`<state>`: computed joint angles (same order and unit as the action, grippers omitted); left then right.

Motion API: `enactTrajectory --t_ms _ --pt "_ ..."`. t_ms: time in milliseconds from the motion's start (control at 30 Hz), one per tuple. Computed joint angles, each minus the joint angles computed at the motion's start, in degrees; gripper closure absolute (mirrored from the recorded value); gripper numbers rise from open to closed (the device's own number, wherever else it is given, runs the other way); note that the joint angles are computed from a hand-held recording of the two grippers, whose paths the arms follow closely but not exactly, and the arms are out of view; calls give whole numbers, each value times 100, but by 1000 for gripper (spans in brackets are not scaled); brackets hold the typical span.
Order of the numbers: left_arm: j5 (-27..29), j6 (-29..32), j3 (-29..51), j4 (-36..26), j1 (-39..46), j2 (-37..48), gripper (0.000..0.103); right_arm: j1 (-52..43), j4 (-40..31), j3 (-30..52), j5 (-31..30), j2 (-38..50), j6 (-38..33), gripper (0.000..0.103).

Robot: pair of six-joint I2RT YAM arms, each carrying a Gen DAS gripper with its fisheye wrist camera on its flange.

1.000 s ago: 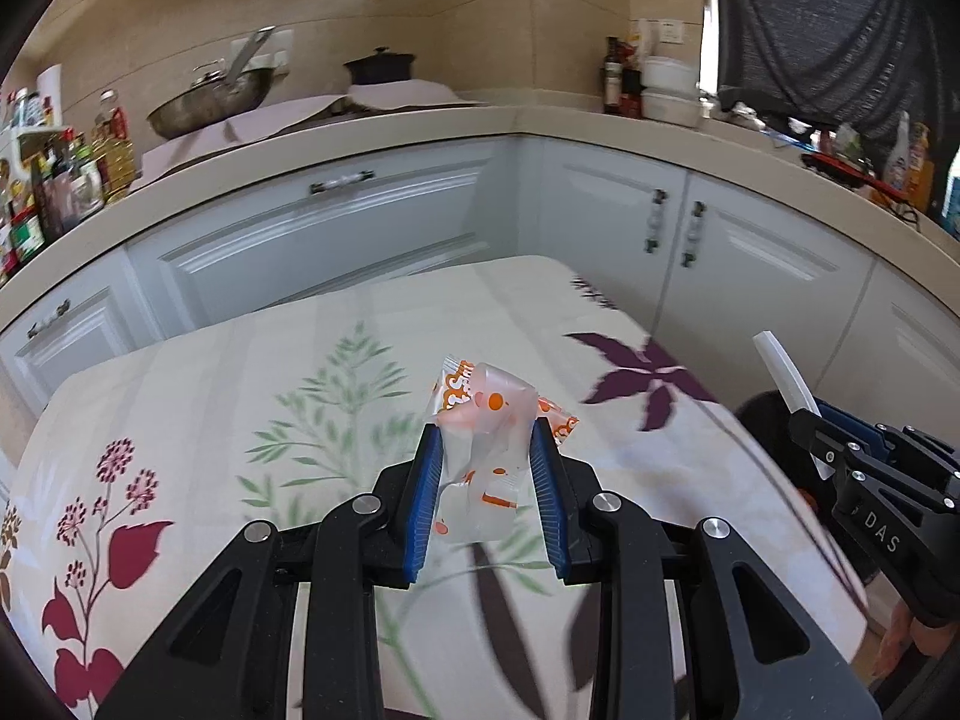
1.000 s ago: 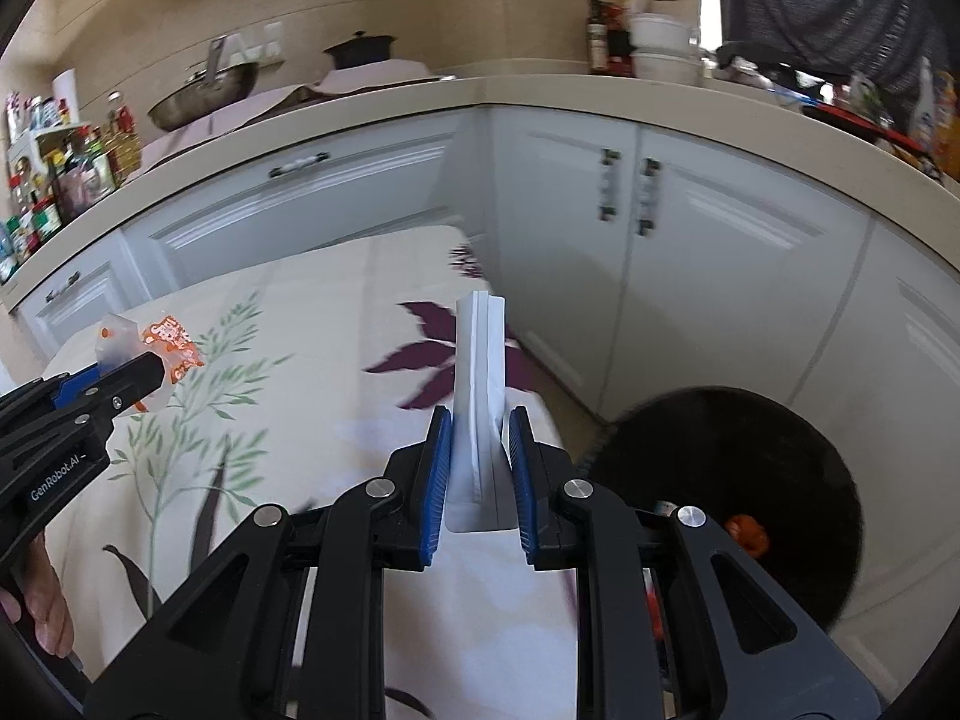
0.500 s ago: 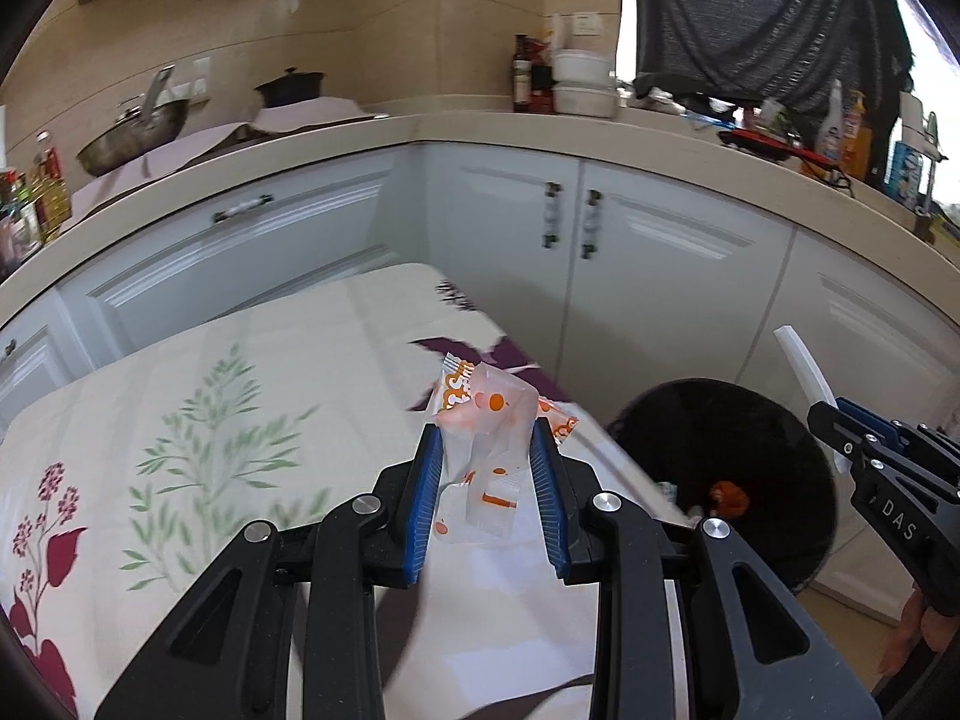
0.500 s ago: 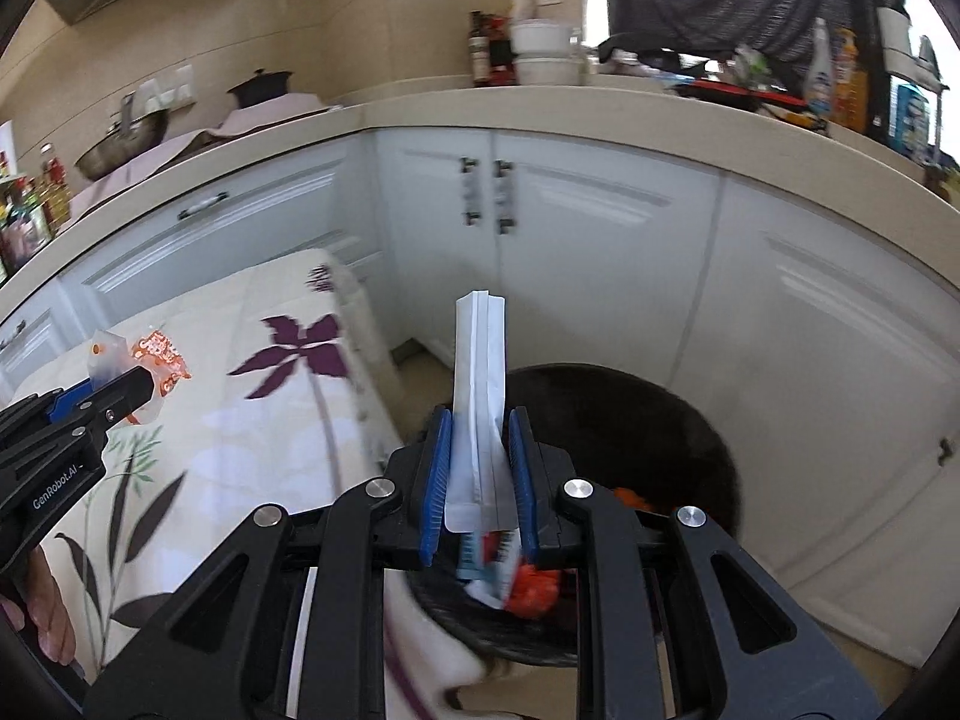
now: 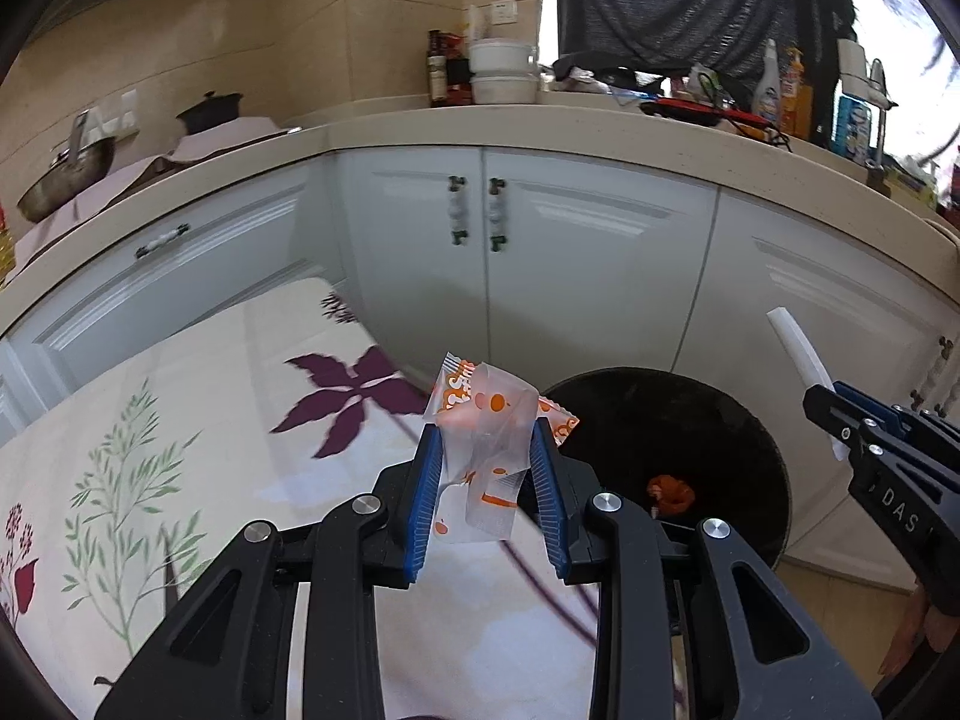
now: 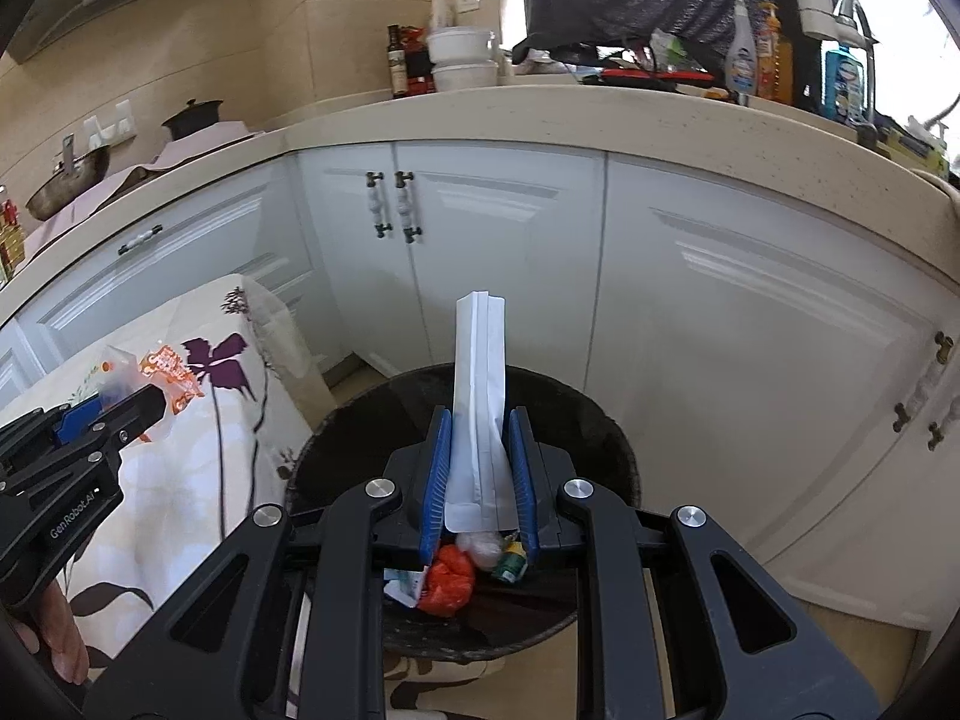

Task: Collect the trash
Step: 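Carry the clear wrapper and white strip over the black bin, then open both tools to drop the wrapper and strip into the bin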

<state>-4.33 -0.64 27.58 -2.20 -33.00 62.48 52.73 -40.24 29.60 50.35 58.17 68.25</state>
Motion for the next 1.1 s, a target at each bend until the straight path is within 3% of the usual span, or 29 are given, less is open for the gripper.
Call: enactTrajectory --t_ms 500,1100 --pt "-338 -179 261 598 -685 892 72 -389 276 -372 -52 -372 -314 84" --pt "-410 -367 557 1086 -857 1773 71 -1125 1366 -733 -380 -228 -1171 83"
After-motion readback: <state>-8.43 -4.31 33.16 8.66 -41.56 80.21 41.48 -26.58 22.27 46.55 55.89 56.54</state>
